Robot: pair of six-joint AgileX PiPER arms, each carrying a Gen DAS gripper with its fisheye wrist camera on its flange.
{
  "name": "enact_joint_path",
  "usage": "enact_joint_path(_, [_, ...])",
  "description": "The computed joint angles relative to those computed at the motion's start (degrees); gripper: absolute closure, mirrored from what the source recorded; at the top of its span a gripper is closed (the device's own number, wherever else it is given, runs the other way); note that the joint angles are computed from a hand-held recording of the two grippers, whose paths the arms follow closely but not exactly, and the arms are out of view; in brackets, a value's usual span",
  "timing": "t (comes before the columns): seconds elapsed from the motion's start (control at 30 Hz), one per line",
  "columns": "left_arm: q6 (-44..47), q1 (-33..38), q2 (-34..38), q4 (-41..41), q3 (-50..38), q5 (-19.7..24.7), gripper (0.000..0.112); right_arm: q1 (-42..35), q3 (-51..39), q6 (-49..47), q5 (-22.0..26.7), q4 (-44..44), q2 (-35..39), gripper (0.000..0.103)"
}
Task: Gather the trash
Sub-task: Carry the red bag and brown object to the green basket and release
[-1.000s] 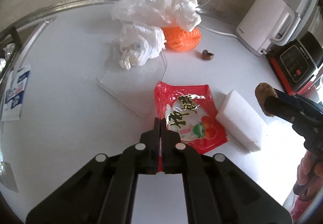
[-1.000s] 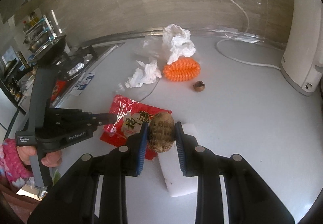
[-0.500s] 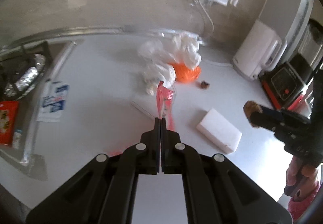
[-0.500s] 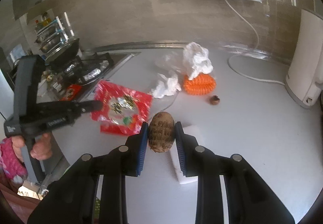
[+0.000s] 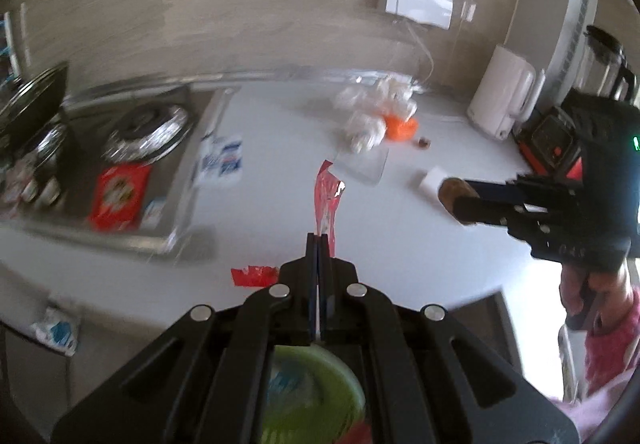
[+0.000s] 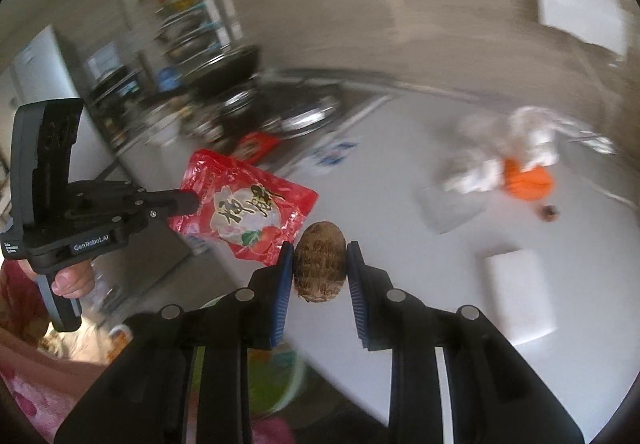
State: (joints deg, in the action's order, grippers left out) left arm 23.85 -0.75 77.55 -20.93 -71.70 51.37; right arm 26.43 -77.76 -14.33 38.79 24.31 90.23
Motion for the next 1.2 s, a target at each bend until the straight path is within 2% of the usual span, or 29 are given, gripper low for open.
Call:
enact_joint_path(0.23, [9.41,12.82,-12.38,-1.91,9.34,11.45,0.112,10.63,-0.42,2.88,3.15,-1.04,0.85,0.076])
enact_joint_path(0.37, [13.12,17.43,-16.49,-1.23,14.15,13.06,0.112,14.96,-1.45,4.86,4.24,-2.43,1.69,0.076])
enact_joint_path(0.5, [16.21,22.69,-17.63,-2.61,18.73,13.02,0.112,18.17,-2.63,6.06,5.01,-3.64,2.64,0.076])
enact_joint_path(0.8, [16.74,26.46,-17.29,-1.78,26.68,8.40,0.112,21.43,-5.50,7.02,7.55,-5.56,5.53,0.076])
enact_joint_path(1.2, [11.91,23.05,-14.92,-1.46,26.67,6.01,0.112,22.78,-6.57,7.97,8.35,-6.36,7.58,0.076])
